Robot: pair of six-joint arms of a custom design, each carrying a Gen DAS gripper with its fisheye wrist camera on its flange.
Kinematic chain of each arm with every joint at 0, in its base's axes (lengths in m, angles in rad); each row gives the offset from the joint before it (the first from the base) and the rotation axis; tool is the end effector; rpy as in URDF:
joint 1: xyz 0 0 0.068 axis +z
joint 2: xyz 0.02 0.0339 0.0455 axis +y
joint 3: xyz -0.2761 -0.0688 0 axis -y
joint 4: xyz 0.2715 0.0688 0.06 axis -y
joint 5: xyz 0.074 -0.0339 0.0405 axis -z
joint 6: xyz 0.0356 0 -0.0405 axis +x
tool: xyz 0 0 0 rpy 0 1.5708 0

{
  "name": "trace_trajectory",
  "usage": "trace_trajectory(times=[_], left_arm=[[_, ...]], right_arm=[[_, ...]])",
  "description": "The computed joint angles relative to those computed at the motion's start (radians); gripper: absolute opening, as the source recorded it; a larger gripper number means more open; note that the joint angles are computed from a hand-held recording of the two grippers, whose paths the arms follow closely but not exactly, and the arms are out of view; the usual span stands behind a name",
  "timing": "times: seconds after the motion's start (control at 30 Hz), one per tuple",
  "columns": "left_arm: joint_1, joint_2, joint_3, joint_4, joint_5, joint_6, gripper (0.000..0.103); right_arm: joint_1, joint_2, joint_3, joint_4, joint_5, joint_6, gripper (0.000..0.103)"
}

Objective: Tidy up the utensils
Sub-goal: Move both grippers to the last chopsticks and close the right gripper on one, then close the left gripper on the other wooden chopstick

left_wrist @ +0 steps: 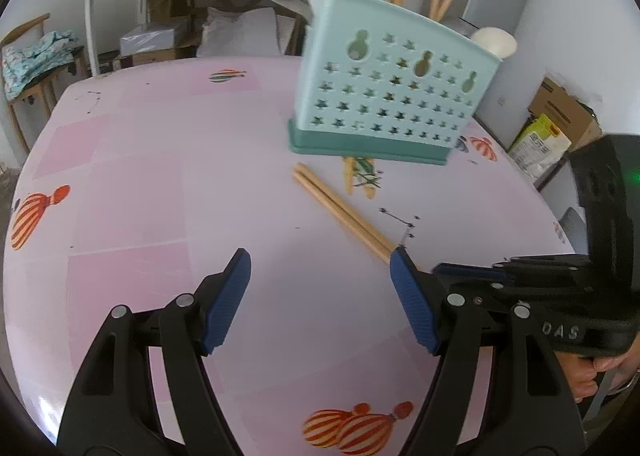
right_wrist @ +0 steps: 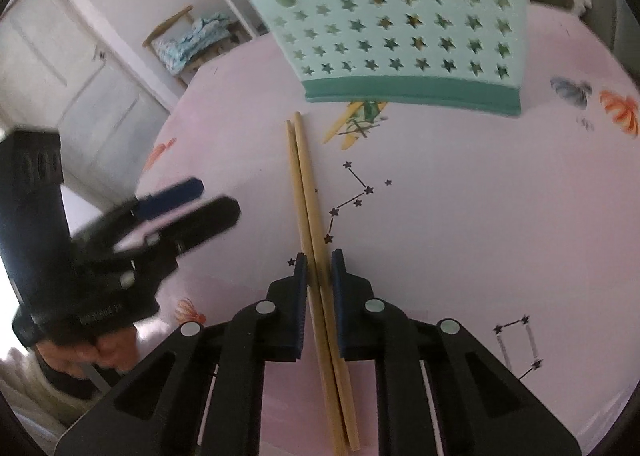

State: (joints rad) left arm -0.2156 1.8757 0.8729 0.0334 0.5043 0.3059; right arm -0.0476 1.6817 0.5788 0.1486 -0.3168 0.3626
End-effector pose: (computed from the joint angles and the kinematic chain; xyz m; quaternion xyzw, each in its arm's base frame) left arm 0.3470 -0.0936 0.0936 0.3098 0.8746 -0.2251 0.2973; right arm 0.2891 -0.0027 0.0847 0.1448 0.9310 0.1954 0.2723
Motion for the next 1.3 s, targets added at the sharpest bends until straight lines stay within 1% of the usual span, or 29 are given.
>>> trace_trajectory(times=[0.07,0.13,0.17,0.2,0.27,0.47,0.57,0.6,0.67,0.7,0.77,0.8,0.87,0.9,0.93,0.97,1.13,1.3], left_arm=[[-0.01,-0.005,-0.005,-0.001,0.002,0.008,0.068],[-0.021,-0.009,-0.01,0.002,0.002,0.011,0.068],[-0.026,-0.009,-0.01,0.0,0.0,0.013,0.068],[-0.03,-0.01,-0.01,-0.002,-0.002,0.015,0.068],[-0.039,-0.006,-0.009,-0.001,-0.007,0.017,0.068],[-0.073,-0.011,-0.017,0.013,-0.04,0.016,0.068],[-0.101,-0.013,-0.024,0.034,-0.069,0.025,0.066],[-0.114,-0.01,-0.023,0.036,-0.082,0.028,0.064],[-0.133,-0.001,-0.013,0.022,-0.102,0.035,0.055],[-0.144,0.008,-0.005,0.012,-0.117,0.037,0.053],[-0.157,0.021,0.007,-0.005,-0.144,0.039,0.042],[-0.159,0.02,0.003,0.003,-0.154,0.035,0.04],[-0.162,0.02,0.001,0.008,-0.164,0.029,0.028],[-0.161,0.018,0.0,0.007,-0.168,0.03,0.026],[-0.158,0.019,0.001,0.004,-0.173,0.032,0.02],[-0.155,0.017,0.001,-0.001,-0.174,0.037,0.017],[-0.11,-0.005,-0.008,-0.046,-0.152,0.076,0.008],[-0.042,-0.035,-0.021,-0.117,-0.129,0.124,0.005]], right_arm=[[-0.054,0.022,-0.019,0.048,-0.106,0.059,0.006],[-0.103,0.048,-0.037,0.096,-0.191,0.113,0.006],[-0.113,0.055,-0.043,0.114,-0.206,0.129,0.006],[-0.115,0.051,-0.05,0.122,-0.201,0.136,0.006],[-0.096,0.033,-0.056,0.115,-0.159,0.13,0.006],[-0.004,-0.026,-0.051,0.049,0.032,0.07,0.006],[-0.01,-0.052,-0.078,0.05,0.06,0.062,0.006],[-0.019,-0.064,-0.094,0.055,0.061,0.064,0.006],[-0.032,-0.092,-0.125,0.06,0.073,0.076,0.006],[-0.044,-0.101,-0.137,0.061,0.072,0.073,0.006],[-0.063,-0.133,-0.167,0.059,0.082,0.079,0.006],[-0.074,-0.148,-0.178,0.054,0.08,0.077,0.006],[-0.091,-0.17,-0.201,0.057,0.077,0.085,0.006],[-0.098,-0.181,-0.212,0.057,0.075,0.086,0.006],[-0.102,-0.19,-0.222,0.06,0.074,0.089,0.006],[-0.105,-0.197,-0.231,0.063,0.071,0.093,0.006],[-0.119,-0.21,-0.254,0.073,0.061,0.096,0.006],[-0.125,-0.232,-0.28,0.081,0.064,0.109,0.006]])
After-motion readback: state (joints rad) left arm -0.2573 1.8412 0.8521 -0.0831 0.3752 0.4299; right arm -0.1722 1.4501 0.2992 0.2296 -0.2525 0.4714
